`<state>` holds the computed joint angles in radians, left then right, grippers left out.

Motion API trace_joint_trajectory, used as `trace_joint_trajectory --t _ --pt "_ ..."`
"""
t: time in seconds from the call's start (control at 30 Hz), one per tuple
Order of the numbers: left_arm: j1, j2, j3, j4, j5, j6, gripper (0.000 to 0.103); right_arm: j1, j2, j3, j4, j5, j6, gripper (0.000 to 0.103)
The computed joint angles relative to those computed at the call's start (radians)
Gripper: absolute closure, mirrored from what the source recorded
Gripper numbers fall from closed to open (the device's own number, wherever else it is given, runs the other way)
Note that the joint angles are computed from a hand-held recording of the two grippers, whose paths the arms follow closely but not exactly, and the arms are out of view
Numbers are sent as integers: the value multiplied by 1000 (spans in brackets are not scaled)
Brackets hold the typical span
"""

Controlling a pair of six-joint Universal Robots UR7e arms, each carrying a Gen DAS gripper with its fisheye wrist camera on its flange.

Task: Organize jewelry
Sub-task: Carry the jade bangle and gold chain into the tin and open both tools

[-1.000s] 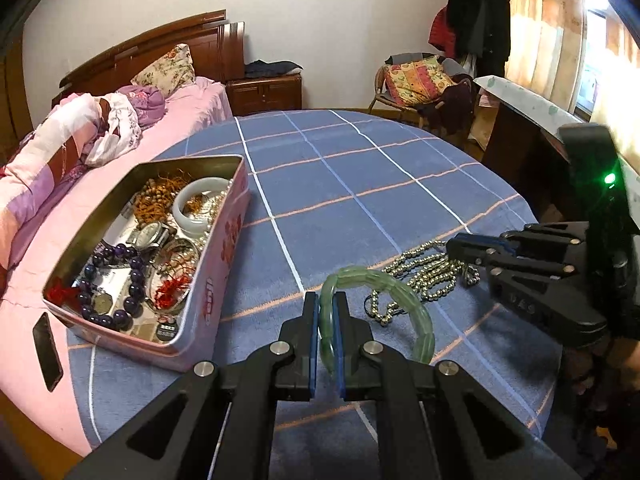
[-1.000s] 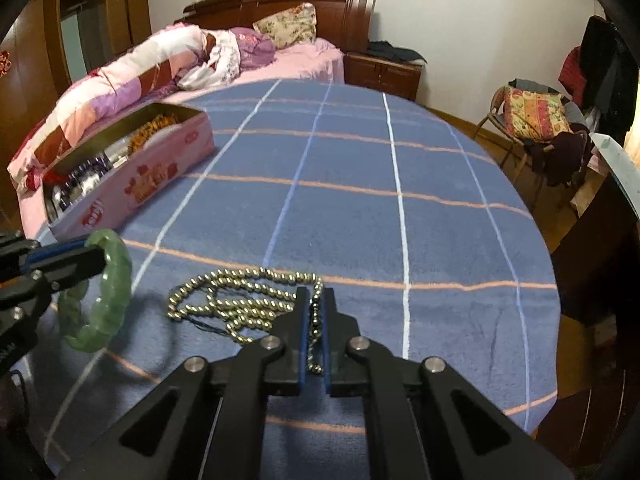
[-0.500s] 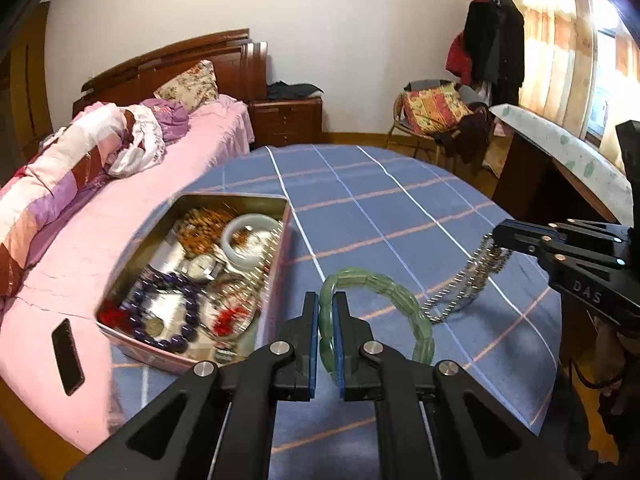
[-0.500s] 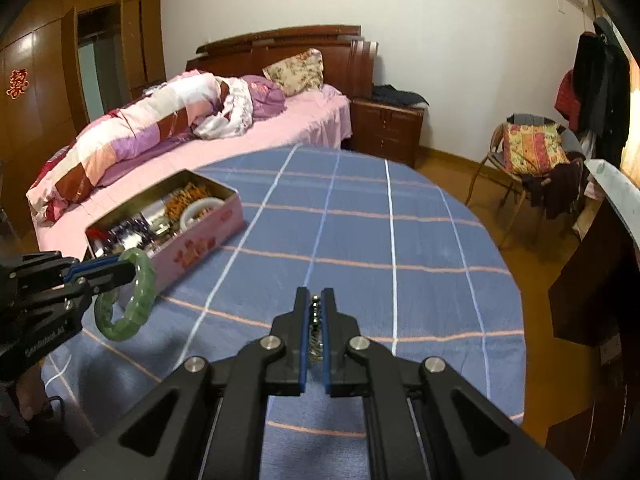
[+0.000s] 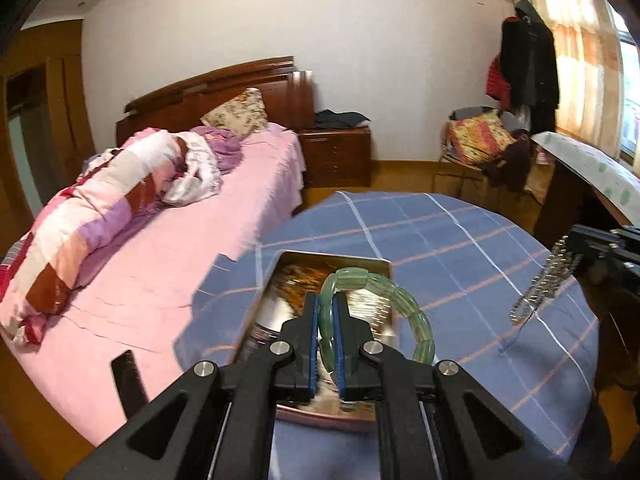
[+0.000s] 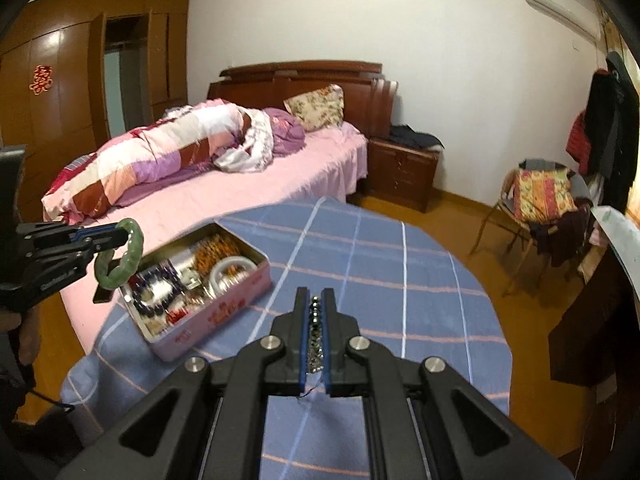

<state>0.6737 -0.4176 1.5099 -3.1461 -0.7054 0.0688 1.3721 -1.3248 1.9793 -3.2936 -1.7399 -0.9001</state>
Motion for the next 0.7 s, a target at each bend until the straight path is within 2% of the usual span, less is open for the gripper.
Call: trace_joint_trajectory --t 0.2,0.7 --pt "20 -11 -7 -11 32 11 97 39 27 -18 -7 8 -32 97" --pt "59 -22 -11 -3 33 -17 97 116 93 -69 19 19 -55 97"
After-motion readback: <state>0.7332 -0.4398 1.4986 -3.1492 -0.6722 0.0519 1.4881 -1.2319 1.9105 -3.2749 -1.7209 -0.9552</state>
